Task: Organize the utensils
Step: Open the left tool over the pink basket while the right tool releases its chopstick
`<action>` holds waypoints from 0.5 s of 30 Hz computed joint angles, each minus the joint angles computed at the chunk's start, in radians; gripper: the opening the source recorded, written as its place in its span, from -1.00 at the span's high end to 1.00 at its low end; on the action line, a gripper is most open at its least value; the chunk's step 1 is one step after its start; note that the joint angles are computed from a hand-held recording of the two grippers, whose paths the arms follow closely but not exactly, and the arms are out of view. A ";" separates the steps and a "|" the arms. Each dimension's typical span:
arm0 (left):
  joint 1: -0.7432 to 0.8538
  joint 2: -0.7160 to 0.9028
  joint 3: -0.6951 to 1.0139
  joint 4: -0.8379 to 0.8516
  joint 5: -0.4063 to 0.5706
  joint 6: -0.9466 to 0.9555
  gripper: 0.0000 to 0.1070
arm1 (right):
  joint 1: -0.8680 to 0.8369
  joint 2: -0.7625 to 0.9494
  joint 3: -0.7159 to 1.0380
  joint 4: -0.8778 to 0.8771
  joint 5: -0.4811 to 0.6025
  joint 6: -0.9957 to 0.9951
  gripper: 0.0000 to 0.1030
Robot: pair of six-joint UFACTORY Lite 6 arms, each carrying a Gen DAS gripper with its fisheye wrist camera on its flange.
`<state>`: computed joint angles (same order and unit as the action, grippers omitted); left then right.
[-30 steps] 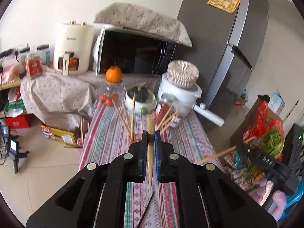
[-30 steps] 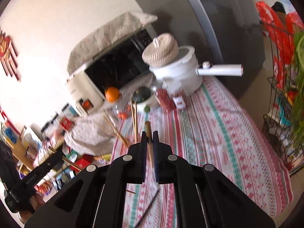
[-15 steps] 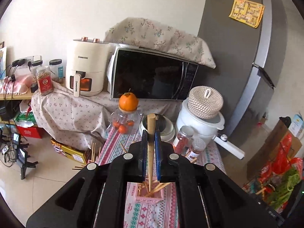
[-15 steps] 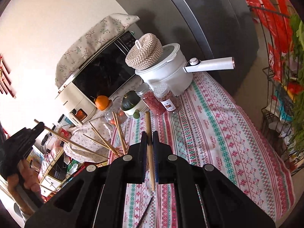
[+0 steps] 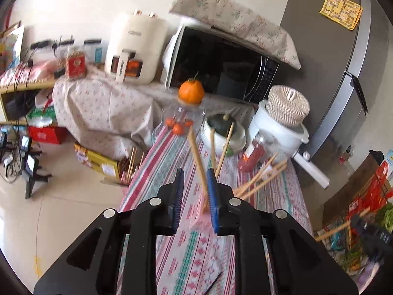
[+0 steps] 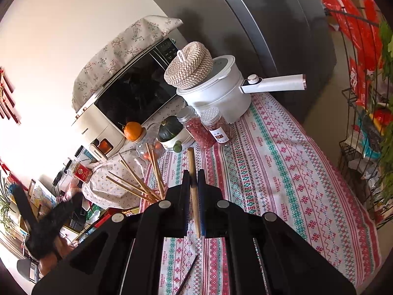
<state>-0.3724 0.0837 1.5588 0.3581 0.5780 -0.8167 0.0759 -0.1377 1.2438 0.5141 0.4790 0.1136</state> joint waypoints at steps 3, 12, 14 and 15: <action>0.021 -0.091 -0.190 -0.034 -0.055 0.003 0.64 | 0.052 0.029 0.056 -0.103 0.003 0.112 0.88; 0.073 -0.138 -0.237 -0.146 -0.081 0.137 0.60 | 0.252 0.339 0.566 -0.534 0.086 0.540 0.88; 0.078 -0.138 -0.227 -0.180 -0.082 0.174 0.59 | 0.281 0.441 0.710 -0.619 0.123 0.612 0.88; 0.079 -0.140 -0.227 -0.187 -0.085 0.181 0.59 | 0.295 0.507 0.801 -0.648 0.150 0.641 0.87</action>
